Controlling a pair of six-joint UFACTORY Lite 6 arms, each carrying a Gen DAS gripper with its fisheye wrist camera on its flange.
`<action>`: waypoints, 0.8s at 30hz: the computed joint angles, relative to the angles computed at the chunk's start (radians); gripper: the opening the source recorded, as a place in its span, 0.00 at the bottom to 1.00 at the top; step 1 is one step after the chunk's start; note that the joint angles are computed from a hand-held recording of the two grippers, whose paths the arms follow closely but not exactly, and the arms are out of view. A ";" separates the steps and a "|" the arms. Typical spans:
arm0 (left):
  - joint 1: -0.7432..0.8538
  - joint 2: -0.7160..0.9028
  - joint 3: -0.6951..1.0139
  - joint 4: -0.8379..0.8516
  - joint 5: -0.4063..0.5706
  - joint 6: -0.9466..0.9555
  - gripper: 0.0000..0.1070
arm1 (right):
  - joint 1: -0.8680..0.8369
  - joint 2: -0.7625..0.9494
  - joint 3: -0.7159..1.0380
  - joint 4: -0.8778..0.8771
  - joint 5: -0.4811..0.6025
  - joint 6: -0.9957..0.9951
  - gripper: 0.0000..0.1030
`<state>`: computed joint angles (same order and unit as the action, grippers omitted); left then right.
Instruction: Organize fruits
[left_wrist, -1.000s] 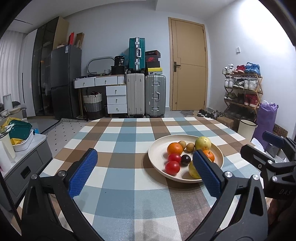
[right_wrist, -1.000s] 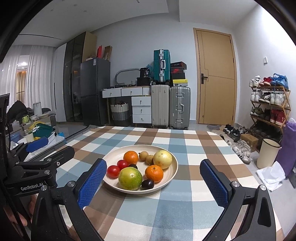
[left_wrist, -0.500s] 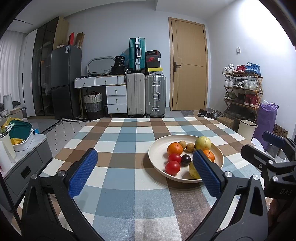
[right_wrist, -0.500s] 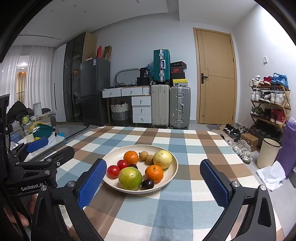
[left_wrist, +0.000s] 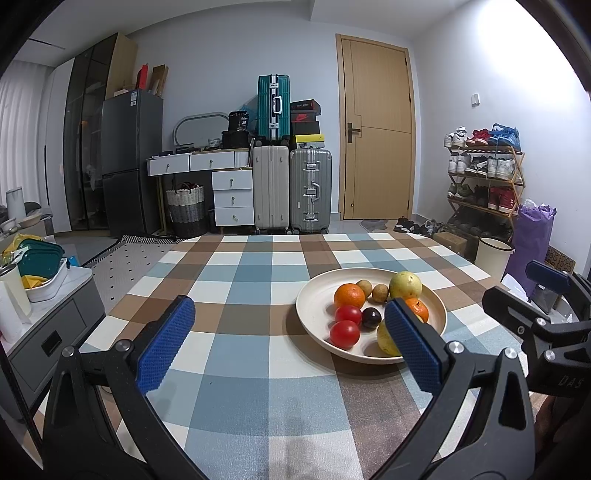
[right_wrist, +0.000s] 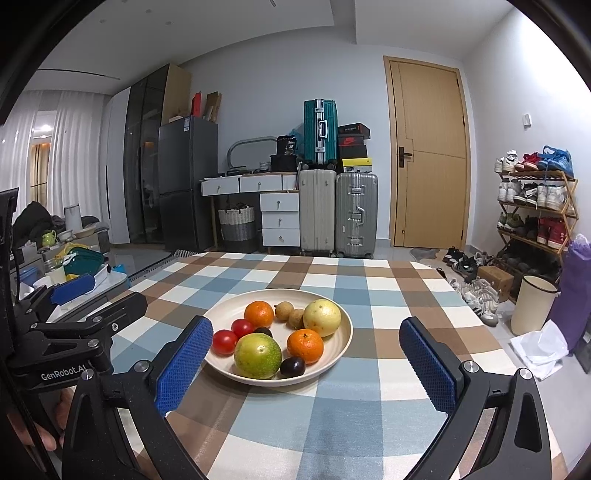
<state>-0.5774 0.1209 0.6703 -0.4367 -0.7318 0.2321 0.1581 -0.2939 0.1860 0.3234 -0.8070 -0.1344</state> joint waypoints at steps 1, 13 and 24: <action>-0.001 0.000 0.000 -0.001 -0.001 0.001 0.96 | 0.001 -0.001 0.000 0.002 -0.001 0.001 1.00; 0.002 -0.010 -0.007 -0.016 -0.001 0.010 0.96 | -0.006 0.006 0.004 -0.009 0.001 0.008 1.00; 0.002 -0.009 -0.008 -0.016 -0.001 0.010 0.96 | 0.000 0.002 0.002 -0.006 0.006 0.004 1.00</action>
<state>-0.5751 0.1116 0.6627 -0.4530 -0.7330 0.2423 0.1580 -0.2919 0.1877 0.3173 -0.8008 -0.1303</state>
